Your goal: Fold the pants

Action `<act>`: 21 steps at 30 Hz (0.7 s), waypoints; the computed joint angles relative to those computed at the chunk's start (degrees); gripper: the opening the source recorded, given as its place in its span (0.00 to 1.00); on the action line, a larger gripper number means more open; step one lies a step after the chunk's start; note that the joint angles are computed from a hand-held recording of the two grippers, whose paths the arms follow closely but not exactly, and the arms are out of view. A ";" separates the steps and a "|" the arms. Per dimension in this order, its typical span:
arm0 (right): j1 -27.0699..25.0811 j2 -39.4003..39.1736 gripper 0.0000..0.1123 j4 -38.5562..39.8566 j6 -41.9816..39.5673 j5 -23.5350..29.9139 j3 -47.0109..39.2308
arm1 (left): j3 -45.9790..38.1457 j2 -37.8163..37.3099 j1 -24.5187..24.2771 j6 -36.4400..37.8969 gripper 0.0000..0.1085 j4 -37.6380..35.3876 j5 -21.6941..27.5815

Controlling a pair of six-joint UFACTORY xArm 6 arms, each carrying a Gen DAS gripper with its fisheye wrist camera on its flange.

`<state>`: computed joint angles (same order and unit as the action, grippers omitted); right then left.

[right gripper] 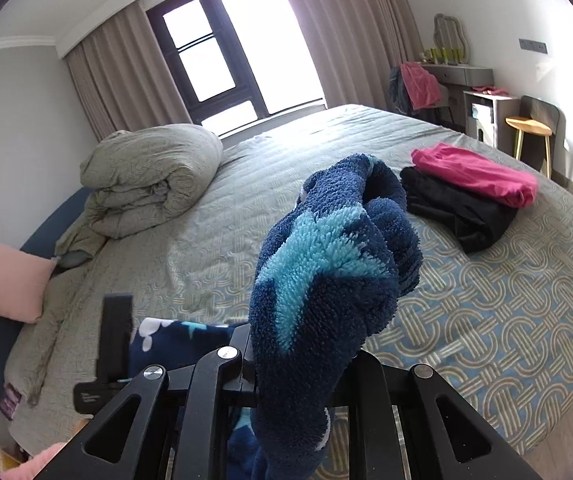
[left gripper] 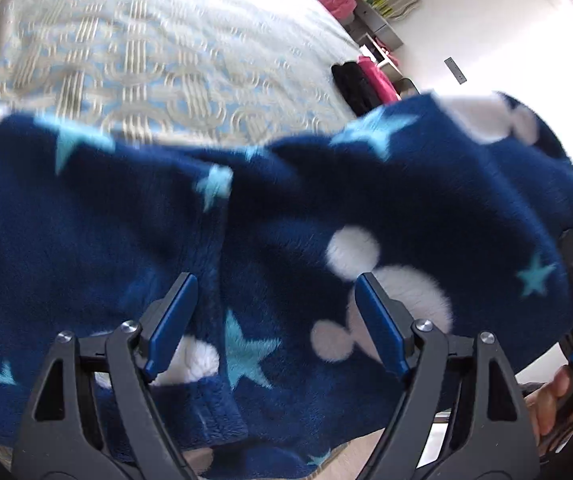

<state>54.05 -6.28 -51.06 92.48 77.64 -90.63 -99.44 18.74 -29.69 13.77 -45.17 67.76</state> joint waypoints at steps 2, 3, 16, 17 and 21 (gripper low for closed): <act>-0.07 1.61 0.14 -0.13 -1.62 -0.32 -2.36 | 2.23 -0.47 1.01 1.79 0.74 -3.92 0.66; -0.20 2.17 0.14 -0.10 -2.29 -0.50 -3.13 | 2.64 -0.48 1.41 2.58 0.74 -5.14 0.82; -1.94 13.71 0.14 1.09 -13.23 -4.62 -19.12 | -0.24 2.73 6.57 3.85 0.70 -17.96 12.05; -1.95 14.87 0.14 1.29 -14.31 -4.18 -20.67 | -0.36 2.83 5.93 3.35 0.68 -15.10 11.21; -2.62 18.39 0.14 3.49 -16.64 -4.01 -25.06 | -0.66 5.53 6.70 1.67 0.24 -14.79 12.14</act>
<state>51.43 12.11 -47.58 75.83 73.63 -115.69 -100.09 24.27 -22.99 15.43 -59.95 79.90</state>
